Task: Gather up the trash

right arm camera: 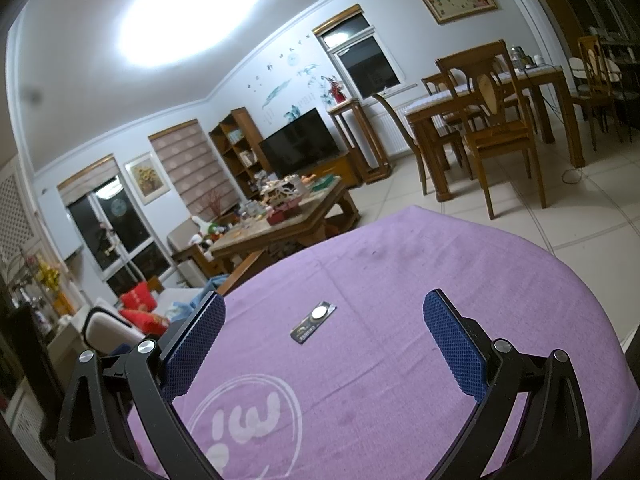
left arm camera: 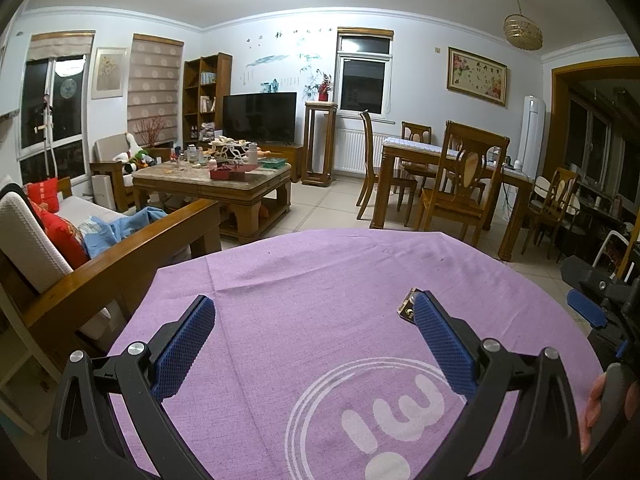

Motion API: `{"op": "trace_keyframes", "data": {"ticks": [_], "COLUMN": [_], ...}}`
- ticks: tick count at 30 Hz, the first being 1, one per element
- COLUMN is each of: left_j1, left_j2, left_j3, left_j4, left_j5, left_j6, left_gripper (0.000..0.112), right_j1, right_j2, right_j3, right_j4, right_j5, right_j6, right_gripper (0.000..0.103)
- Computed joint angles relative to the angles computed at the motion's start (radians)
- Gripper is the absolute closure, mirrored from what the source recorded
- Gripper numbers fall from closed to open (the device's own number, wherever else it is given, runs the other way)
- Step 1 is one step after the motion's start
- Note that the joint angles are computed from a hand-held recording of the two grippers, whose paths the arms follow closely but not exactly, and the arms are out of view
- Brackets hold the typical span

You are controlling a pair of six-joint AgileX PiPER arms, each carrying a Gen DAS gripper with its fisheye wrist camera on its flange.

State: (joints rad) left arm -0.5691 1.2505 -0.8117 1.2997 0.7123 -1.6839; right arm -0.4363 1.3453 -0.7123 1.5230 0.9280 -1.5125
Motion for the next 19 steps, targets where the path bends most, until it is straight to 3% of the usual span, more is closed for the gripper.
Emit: {"op": "trace_keyframes", "data": {"ticks": [6,12,19], "left_j1": [-0.033,-0.016,0.1], "left_j2": [-0.004,-0.026,-0.068], "left_j3": [0.003,0.015,0.036], "left_j4": [0.012,0.001,-0.043], "left_j5": [0.054,0.045,-0.091], "left_j6": [-0.022,0.001,0.085], "left_gripper": [0.014,0.014,0.014], "right_j1": [0.002,0.004,0.007], "right_j2": [-0.005,-0.007,-0.01], "right_j3": [0.001,0.001,0.003], "right_j4": [-0.003,-0.003,-0.003], "right_j5": [-0.001,-0.003,-0.006], "right_j6": [0.006,0.008,0.013], "right_gripper": [0.005,0.005,0.005]}}
